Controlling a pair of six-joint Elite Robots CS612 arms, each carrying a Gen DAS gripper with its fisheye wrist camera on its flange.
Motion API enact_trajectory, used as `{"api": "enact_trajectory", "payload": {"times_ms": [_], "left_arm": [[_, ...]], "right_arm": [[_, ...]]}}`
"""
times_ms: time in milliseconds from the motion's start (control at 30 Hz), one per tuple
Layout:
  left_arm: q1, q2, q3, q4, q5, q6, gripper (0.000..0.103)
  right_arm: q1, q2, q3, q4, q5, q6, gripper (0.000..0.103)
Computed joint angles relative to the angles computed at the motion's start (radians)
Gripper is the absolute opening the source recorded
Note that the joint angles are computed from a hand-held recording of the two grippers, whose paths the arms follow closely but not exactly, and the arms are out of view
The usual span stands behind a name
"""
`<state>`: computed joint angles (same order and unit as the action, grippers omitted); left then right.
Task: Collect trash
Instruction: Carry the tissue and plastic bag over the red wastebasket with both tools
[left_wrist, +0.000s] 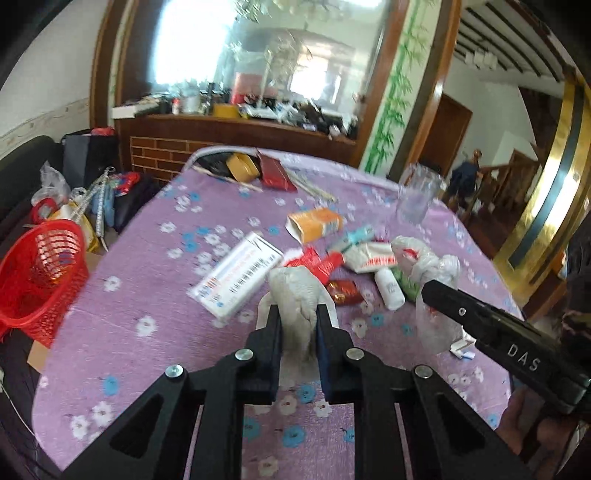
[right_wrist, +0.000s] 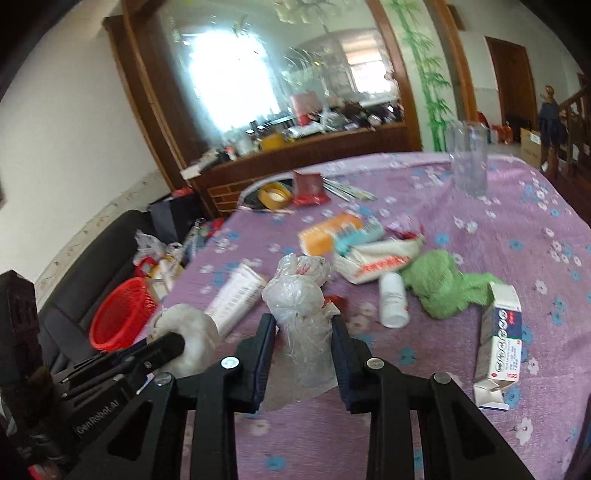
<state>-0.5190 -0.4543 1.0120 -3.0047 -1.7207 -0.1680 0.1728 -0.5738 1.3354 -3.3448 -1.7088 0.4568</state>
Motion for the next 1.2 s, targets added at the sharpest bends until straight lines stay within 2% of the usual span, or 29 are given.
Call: {"api": "enact_trajectory", "payload": {"times_ms": [167, 333, 467, 567, 767, 900, 1000, 1100, 1200], "left_arm": [[0.016, -0.024, 0.039, -0.05, 0.0, -0.027, 0.018], [0.029, -0.032, 0.052, -0.063, -0.006, -0.052, 0.018], [0.034, -0.03, 0.052, -0.061, 0.019, -0.055, 0.018], [0.043, -0.022, 0.036, -0.032, -0.005, -0.086, 0.018], [0.063, -0.026, 0.049, -0.072, 0.017, -0.127, 0.018], [0.088, -0.028, 0.046, -0.085, 0.033, -0.165, 0.018], [0.107, -0.027, 0.042, -0.1, 0.089, -0.172, 0.018], [0.129, -0.015, 0.012, -0.079, 0.143, -0.188, 0.018], [0.151, 0.016, -0.048, -0.038, 0.193, -0.201, 0.018]], "right_arm": [[0.021, 0.008, -0.027, -0.031, -0.004, -0.038, 0.033], [0.031, 0.019, -0.052, -0.038, 0.0, -0.056, 0.033], [0.032, 0.025, -0.061, -0.049, 0.02, -0.059, 0.033], [0.035, 0.031, -0.07, -0.056, 0.03, -0.062, 0.033], [0.044, 0.055, -0.117, -0.04, 0.053, -0.09, 0.033], [0.056, 0.085, -0.189, 0.008, 0.084, -0.125, 0.033], [0.068, 0.117, -0.264, 0.052, 0.114, -0.153, 0.033], [0.077, 0.173, -0.388, 0.128, 0.184, -0.166, 0.033], [0.091, 0.254, -0.565, 0.245, 0.235, -0.194, 0.033]]}}
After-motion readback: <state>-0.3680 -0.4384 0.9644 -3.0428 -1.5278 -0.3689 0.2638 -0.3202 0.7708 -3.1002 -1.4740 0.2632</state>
